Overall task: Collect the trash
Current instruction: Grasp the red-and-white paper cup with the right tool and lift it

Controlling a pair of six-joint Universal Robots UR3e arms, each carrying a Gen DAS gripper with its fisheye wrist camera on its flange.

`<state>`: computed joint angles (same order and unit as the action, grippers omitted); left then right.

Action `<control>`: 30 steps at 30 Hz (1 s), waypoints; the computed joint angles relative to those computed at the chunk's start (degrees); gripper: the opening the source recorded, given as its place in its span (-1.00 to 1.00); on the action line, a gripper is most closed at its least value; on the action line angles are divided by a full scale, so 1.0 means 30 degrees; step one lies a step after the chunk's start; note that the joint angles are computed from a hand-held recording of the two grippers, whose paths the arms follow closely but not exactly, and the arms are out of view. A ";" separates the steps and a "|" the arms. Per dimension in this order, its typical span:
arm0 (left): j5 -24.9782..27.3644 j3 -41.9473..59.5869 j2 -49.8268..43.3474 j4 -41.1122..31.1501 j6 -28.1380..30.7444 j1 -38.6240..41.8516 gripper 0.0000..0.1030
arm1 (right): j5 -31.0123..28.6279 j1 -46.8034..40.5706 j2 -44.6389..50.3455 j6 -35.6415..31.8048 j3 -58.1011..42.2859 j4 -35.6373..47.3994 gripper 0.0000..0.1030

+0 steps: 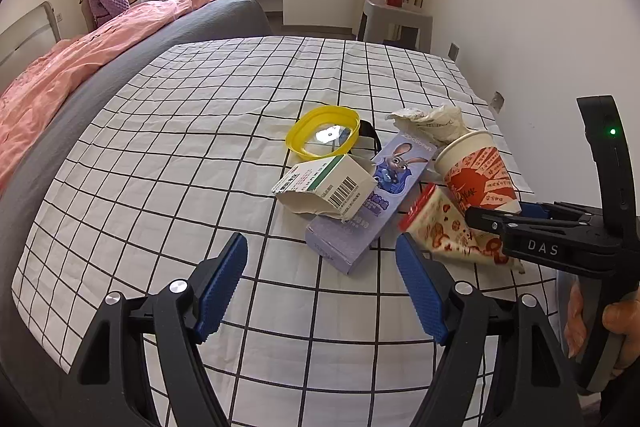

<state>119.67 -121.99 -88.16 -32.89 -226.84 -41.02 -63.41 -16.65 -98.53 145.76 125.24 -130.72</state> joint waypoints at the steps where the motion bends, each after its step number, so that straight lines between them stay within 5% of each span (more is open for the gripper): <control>1: 0.0066 0.0018 -0.0025 -0.0036 -0.0039 -0.0053 0.42 | 0.0001 -0.0039 -0.0244 -0.0068 0.0133 0.0169 0.07; 19: 0.0625 0.1036 -0.1165 -0.0442 -0.0379 -0.1054 0.42 | -0.0173 -0.2154 -0.4203 -0.2026 0.1564 0.3846 0.09; 24: 0.0567 0.1371 -0.1511 -0.0495 -0.0403 -0.1141 0.42 | 0.0176 -0.2799 -0.4978 -0.2825 0.1484 0.5022 0.49; 30: 0.0329 0.1413 -0.1642 -0.0335 -0.0278 -0.1109 0.42 | 0.0496 -0.2482 -0.4352 -0.1902 0.0884 0.4597 0.55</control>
